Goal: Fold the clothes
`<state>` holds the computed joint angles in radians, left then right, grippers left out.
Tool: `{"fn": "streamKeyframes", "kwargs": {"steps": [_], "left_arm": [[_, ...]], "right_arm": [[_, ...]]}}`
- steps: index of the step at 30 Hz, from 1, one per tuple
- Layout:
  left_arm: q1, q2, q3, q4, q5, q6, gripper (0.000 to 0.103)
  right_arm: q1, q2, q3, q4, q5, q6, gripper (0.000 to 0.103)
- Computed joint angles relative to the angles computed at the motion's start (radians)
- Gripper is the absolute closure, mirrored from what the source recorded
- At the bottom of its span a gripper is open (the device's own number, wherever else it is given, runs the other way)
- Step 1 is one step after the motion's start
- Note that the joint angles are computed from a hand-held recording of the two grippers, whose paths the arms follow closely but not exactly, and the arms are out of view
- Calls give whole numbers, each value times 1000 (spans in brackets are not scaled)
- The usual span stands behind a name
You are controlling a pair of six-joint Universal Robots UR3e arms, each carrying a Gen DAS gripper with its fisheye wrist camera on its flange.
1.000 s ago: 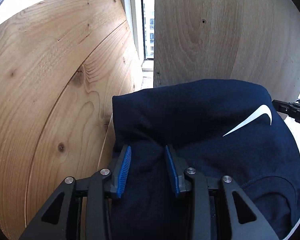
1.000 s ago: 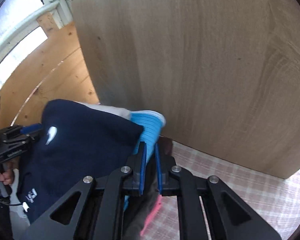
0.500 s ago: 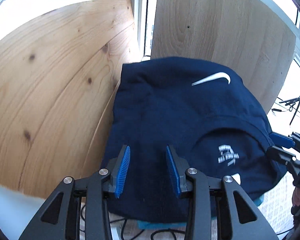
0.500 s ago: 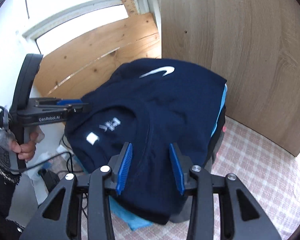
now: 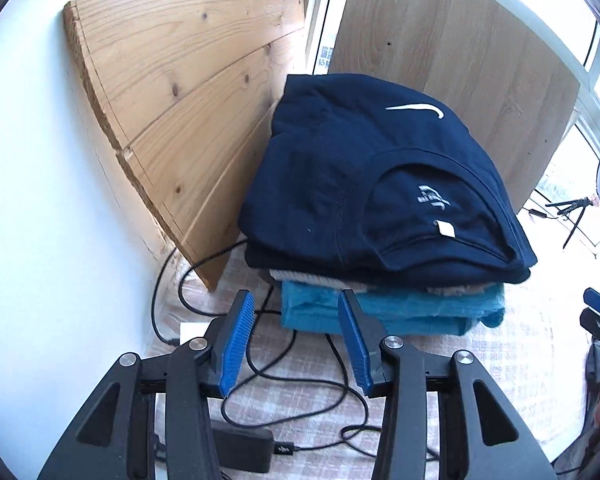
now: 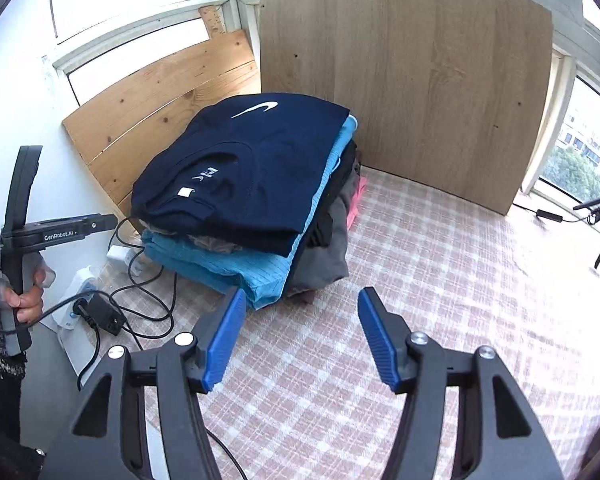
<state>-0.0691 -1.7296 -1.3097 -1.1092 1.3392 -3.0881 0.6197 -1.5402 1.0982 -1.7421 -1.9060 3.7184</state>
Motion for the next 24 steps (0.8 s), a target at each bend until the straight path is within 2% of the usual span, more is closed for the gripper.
{"fn": "streamKeyframes", "kwargs": {"steps": [2,3,7,11,15,19,24], "left_arm": [[-17,59,-42,-16,-16,-5,58],[-38,71,-49,-12,-12,-18,53],[-133,105,-57,3,21,-80,47],[-267,142,-65,4,127,-170,44],[-407,177,-76,13,239,-297,29],[-565,173,-36,-41,401,-460,29],[-722,158,9,-154,518,-620,28]], "right_arm": [[35,7,-32,64,-33,65,45],[50,10,-40,82,-46,85,44],[73,-51,27,81,-35,107,41],[105,-147,117,82,-58,108,41],[109,-300,242,102,-41,115,41],[121,-471,359,164,-39,134,40],[151,-646,430,272,-58,155,40]]}}
